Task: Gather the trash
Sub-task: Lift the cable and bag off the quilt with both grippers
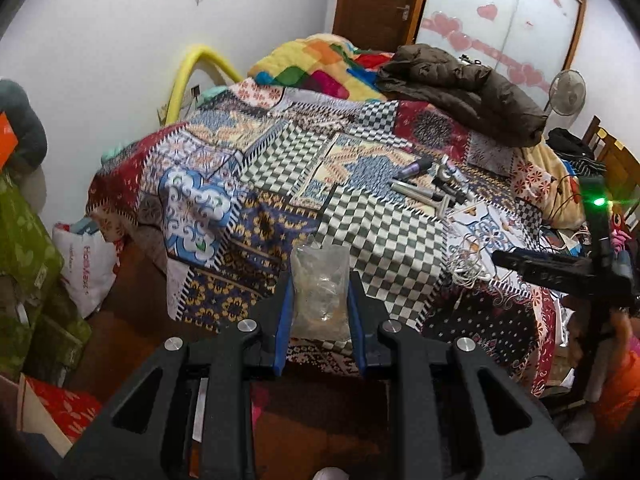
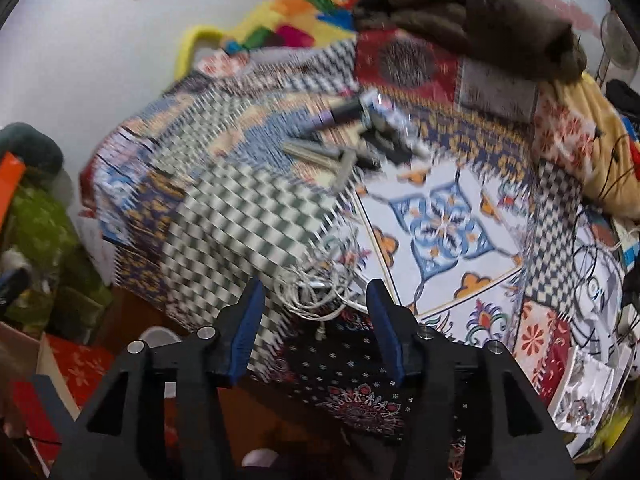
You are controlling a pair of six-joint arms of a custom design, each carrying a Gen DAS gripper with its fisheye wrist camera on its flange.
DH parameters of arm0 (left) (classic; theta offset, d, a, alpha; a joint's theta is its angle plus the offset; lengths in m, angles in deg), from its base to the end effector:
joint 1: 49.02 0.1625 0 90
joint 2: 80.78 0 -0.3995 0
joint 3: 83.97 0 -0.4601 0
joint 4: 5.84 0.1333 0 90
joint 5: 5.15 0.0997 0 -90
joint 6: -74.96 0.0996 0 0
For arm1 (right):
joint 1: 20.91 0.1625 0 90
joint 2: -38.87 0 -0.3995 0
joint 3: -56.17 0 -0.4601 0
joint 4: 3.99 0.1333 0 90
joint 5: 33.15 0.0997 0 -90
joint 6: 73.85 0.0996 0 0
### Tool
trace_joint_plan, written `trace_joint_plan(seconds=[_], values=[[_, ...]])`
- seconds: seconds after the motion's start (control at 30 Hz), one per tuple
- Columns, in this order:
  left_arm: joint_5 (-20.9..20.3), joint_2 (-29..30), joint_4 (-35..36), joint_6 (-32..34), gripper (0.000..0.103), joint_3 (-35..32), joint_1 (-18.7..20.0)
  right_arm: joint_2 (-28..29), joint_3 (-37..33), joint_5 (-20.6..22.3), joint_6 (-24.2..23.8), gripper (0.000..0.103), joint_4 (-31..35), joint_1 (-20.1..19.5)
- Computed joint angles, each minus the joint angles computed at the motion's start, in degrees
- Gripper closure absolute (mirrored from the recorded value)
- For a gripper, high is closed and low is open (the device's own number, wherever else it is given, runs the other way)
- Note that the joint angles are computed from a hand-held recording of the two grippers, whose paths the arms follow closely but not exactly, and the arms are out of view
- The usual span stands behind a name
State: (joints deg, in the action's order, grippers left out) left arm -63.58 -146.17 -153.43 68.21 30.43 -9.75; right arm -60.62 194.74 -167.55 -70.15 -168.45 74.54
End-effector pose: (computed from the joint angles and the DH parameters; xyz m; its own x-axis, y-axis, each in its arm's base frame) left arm -0.3312 -0.5103 0.1094 -0.6856 0.5324 -0.4966 0.6897 0.6933 -0.2090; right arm 0.1026 -0.4059 0.2662 -0.7532 0.3871 0.5319 -0.0289 0.7883 -0.6146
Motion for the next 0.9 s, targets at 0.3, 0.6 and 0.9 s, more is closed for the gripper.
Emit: trace_joint_plan(seconds=[0.3,0.6,0.9], values=[[0.39,1.10,1.16,-1.06,0.078,-0.17,1.80,7.52,-2.90,-1.09,-0.11,0.054,0.46,-3.96],[0.02,1.12,0.19,-1.27,0.078,-0.29,2.82,8.57,-2.95,1.05,-3.98,0.092,-2.70,-4.28],[0.80,-2.88,-0.28,-1.62,0.078,1.95,2.66,10.83,-6.30,1.85,-5.49,0.096,-3.33,2.21]])
